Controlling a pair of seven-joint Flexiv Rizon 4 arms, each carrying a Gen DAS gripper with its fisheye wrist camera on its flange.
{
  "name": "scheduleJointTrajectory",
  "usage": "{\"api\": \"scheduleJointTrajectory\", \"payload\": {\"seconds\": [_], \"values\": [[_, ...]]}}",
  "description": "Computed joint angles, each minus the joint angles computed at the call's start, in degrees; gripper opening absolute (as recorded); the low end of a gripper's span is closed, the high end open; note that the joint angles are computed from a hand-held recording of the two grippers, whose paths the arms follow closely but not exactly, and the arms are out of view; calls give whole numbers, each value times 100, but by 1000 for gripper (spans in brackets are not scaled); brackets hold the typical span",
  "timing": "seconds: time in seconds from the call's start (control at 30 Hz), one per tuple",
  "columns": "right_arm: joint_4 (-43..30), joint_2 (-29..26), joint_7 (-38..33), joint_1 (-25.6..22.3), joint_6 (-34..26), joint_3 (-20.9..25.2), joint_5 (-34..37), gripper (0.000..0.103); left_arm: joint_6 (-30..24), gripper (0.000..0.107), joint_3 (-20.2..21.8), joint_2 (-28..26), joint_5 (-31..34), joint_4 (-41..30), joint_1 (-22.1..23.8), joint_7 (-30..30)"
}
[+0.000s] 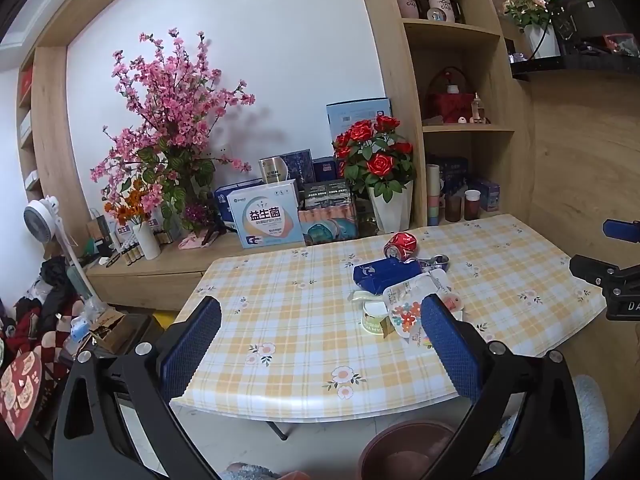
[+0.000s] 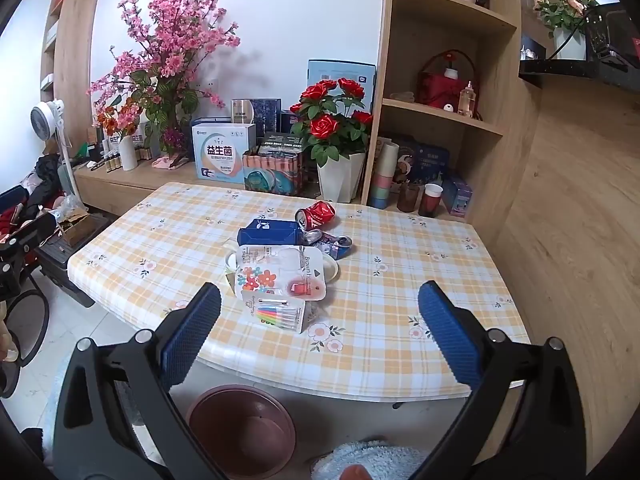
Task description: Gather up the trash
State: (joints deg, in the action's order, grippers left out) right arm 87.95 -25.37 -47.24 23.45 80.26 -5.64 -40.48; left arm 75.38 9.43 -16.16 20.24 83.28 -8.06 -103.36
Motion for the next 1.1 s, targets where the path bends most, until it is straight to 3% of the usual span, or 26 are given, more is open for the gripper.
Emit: {"api": "scheduleJointTrajectory", "payload": {"seconds": [1.1], "values": [[13, -7, 22, 7, -21, -26, -60, 97, 204, 98, 80, -95, -78, 139, -20, 33]]}}
